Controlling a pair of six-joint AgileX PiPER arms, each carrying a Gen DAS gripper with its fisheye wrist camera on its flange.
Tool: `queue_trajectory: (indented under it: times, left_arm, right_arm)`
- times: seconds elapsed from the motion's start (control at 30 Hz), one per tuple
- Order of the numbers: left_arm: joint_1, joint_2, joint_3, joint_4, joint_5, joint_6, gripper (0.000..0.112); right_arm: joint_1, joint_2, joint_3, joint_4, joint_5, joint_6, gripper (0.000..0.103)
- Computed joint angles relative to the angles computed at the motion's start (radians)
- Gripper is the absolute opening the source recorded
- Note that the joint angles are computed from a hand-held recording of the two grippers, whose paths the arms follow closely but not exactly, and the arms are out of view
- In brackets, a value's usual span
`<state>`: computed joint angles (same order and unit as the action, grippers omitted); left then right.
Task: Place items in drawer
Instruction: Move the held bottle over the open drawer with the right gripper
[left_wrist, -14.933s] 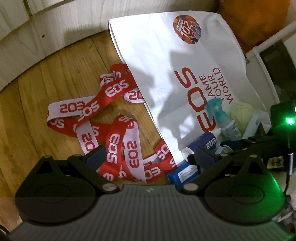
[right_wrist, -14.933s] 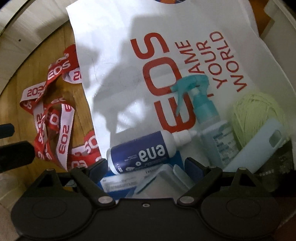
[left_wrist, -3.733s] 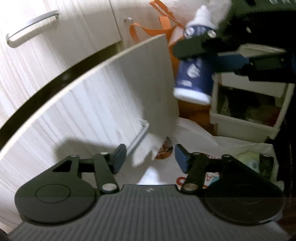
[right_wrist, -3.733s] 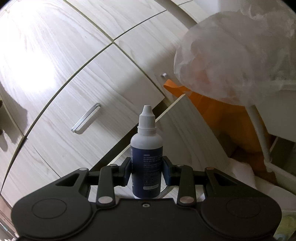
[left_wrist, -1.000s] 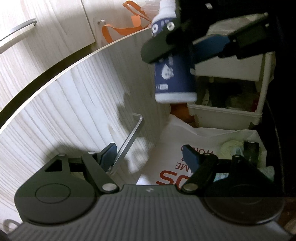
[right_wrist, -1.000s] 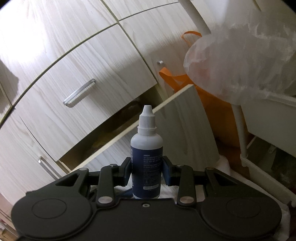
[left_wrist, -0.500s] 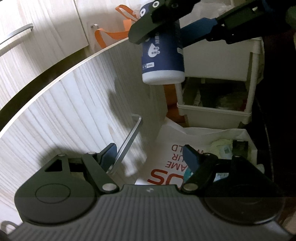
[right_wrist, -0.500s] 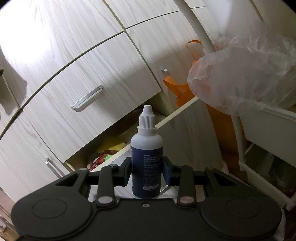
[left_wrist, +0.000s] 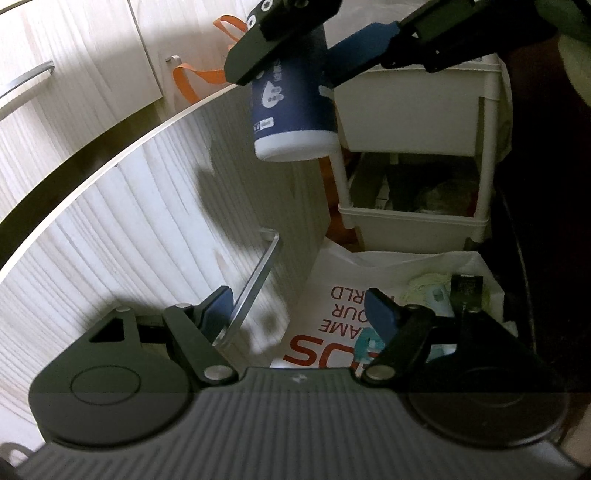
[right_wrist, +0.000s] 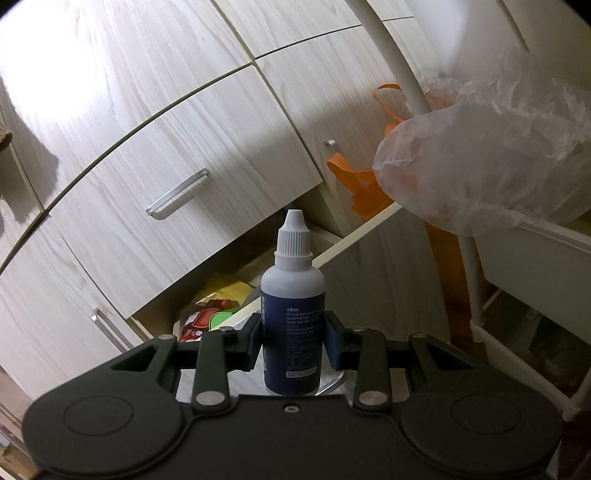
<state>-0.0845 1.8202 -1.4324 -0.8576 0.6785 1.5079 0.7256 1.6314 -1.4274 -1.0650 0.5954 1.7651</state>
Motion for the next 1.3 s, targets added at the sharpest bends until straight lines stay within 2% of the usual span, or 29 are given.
queue_trajectory:
  times: [0.17,0.3,0.37,0.4,0.47,0.5,0.63,0.73,0.8,0.97,1.23,1.3]
  left_arm:
    - [0.007,0.0,-0.017,0.023,0.016,-0.004,0.076]
    - [0.007,-0.001,-0.043,0.079,0.033,-0.066,0.076]
    - [0.018,0.002,-0.082,0.11,0.08,-0.135,0.076]
    - [0.037,0.011,-0.12,0.11,0.141,-0.172,0.075]
    - [0.08,0.031,-0.201,0.087,0.268,-0.229,0.075]
    - [0.096,0.026,-0.211,0.072,0.289,-0.233,0.075]
    - [0.163,-0.023,-0.211,0.015,0.303,-0.226,0.075]
    - [0.232,-0.054,-0.225,-0.047,0.345,-0.238,0.075]
    - [0.269,-0.087,-0.213,-0.089,0.345,-0.196,0.075]
    - [0.346,-0.102,-0.257,-0.158,0.406,-0.16,0.076]
    - [0.395,-0.088,-0.285,-0.159,0.364,-0.151,0.077]
    - [0.38,-0.076,-0.287,-0.142,0.324,-0.171,0.077]
  right_arm:
    - [0.004,0.004,-0.015,0.017,0.001,-0.025,0.04]
    - [0.013,-0.001,-0.011,0.015,0.013,-0.02,0.04]
    - [0.021,-0.007,-0.005,0.008,0.016,-0.011,0.04]
    - [0.024,-0.008,-0.006,0.009,0.019,-0.013,0.04]
    - [0.032,-0.009,-0.011,0.006,0.025,-0.02,0.04]
    - [0.037,-0.01,-0.014,-0.003,0.028,-0.017,0.04]
    - [0.061,-0.018,-0.018,-0.045,0.031,0.003,0.04]
    - [0.076,-0.02,-0.028,-0.067,0.028,0.011,0.04]
    - [0.085,-0.018,-0.039,-0.072,0.026,0.006,0.04]
    - [0.107,0.009,-0.087,-0.075,0.031,-0.022,0.04]
    - [0.093,0.089,-0.189,-0.007,-0.031,-0.107,0.04]
    - [0.091,0.114,-0.214,0.004,-0.037,-0.112,0.04]
